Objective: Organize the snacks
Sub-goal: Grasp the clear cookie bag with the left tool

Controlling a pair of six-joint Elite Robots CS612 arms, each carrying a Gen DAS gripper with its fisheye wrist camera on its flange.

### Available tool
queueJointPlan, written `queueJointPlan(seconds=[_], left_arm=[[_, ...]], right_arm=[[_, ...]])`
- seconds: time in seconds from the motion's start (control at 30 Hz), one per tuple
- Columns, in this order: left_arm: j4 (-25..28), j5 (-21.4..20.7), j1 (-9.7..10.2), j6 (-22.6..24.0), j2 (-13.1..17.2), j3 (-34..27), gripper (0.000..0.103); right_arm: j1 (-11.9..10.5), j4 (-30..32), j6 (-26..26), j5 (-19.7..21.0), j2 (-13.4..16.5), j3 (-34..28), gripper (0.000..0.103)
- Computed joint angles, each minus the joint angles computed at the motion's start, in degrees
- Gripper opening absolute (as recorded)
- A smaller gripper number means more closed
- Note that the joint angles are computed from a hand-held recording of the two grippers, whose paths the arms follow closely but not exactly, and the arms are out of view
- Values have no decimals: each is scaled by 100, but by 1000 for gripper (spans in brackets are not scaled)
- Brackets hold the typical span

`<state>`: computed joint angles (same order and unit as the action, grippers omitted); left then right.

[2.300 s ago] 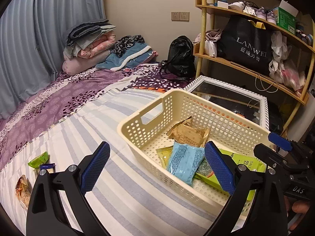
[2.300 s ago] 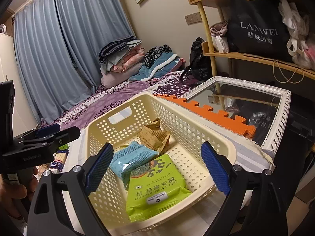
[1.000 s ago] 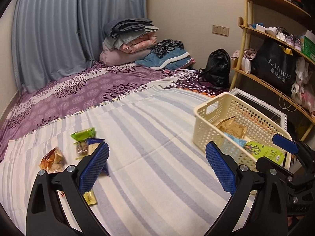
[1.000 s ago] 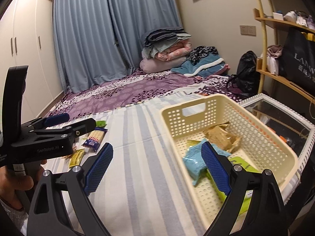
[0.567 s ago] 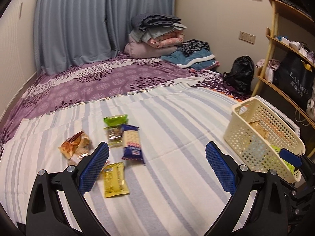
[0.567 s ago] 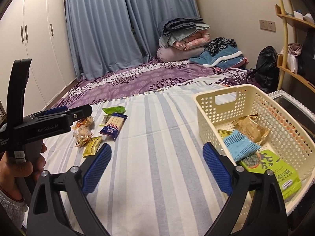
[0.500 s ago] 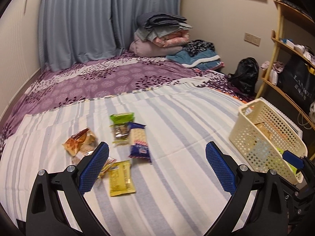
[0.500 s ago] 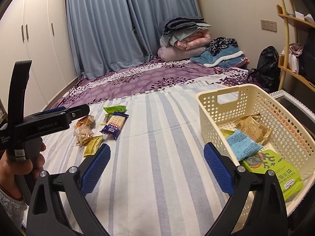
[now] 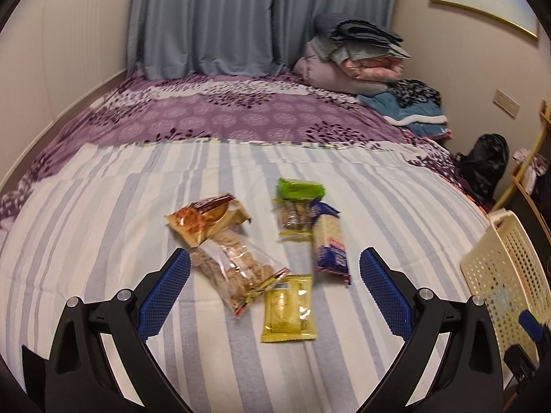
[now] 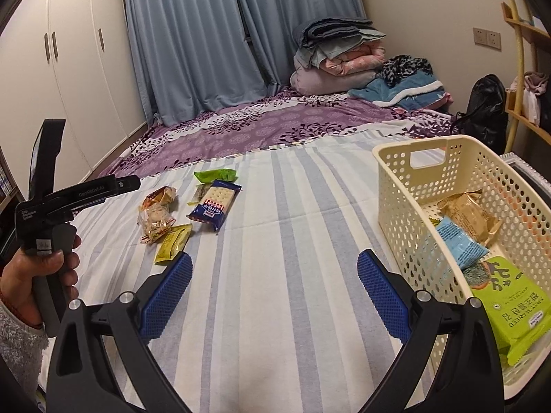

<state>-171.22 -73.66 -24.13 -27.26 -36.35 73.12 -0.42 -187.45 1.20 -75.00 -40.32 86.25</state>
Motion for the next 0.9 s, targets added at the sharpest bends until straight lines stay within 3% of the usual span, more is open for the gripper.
queueJointPlan(seconds=[0.53,0.9], left_arm=[[951,-41,199,-1025,502,-704,100],[1511,-120,282,-1194,878,-1283,100]], right_arm=[[5,348,10,87,181,-249,96],[62,662,-48,58,310,-473,96]])
